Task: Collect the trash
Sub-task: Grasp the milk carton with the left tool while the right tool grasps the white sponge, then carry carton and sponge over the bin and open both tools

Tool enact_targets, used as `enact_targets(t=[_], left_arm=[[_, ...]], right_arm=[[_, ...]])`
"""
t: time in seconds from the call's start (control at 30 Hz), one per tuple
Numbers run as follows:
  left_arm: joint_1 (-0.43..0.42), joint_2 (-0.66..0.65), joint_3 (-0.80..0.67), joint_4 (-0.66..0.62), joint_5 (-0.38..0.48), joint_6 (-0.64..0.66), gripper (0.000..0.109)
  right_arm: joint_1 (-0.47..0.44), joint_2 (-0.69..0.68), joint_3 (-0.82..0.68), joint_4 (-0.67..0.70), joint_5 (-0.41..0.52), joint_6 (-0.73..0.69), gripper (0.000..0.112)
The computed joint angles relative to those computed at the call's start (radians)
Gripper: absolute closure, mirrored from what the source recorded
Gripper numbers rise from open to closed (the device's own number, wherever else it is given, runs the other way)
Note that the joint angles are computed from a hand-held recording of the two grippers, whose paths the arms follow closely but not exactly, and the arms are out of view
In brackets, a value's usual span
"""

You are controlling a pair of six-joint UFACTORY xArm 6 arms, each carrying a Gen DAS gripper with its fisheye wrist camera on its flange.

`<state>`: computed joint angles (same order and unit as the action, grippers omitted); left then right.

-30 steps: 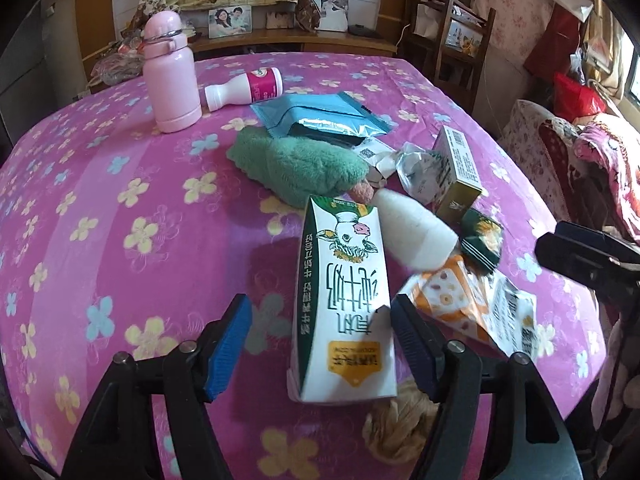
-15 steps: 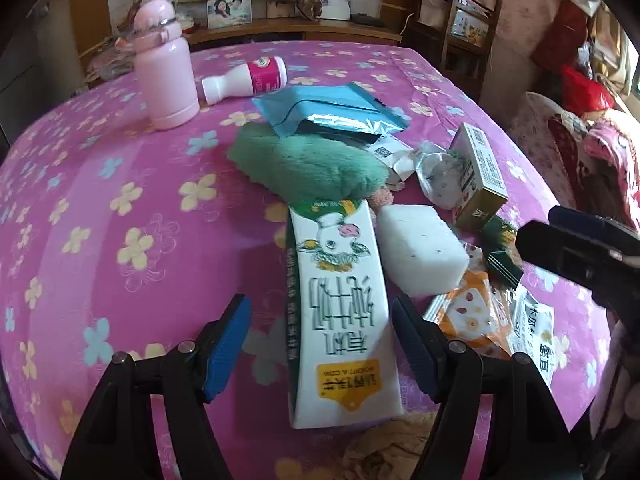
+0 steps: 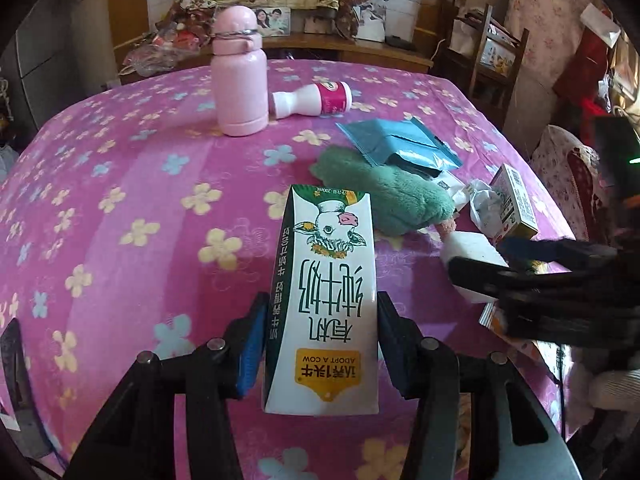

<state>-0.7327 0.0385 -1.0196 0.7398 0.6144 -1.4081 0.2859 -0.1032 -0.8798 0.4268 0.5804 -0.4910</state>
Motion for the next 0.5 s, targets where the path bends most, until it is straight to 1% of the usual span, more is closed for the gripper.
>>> enact_targets(t=[0.07, 0.13, 0.2, 0.3, 0.37, 0.4, 0.5], left_arm=[[-0.004, -0.019, 0.014, 0.006, 0.002, -0.009, 0.055], [-0.008, -0.036, 0.023, 0.014, 0.006, -0.016, 0.055], [-0.017, -0.046, 0.017, 0.024, 0.013, -0.021, 0.055], [-0.032, -0.052, -0.003, 0.043, 0.02, -0.029, 0.055], [-0.046, -0.05, -0.026, 0.057, 0.025, -0.033, 0.055], [-0.056, -0.047, -0.041, 0.062, 0.026, -0.031, 0.055], [-0.087, -0.026, -0.094, 0.067, 0.032, -0.016, 0.055]], right_arm=[[-0.005, 0.027, -0.015, 0.003, 0.027, 0.02, 0.071], [-0.022, 0.006, 0.002, 0.085, 0.028, -0.032, 0.071], [-0.04, -0.032, 0.018, 0.156, 0.051, -0.096, 0.071], [-0.063, -0.12, 0.059, 0.223, 0.062, -0.179, 0.071], [-0.09, -0.175, 0.077, 0.266, 0.09, -0.222, 0.071], [-0.104, -0.206, 0.088, 0.279, 0.101, -0.24, 0.071], [-0.134, -0.282, 0.124, 0.252, 0.093, -0.246, 0.071]])
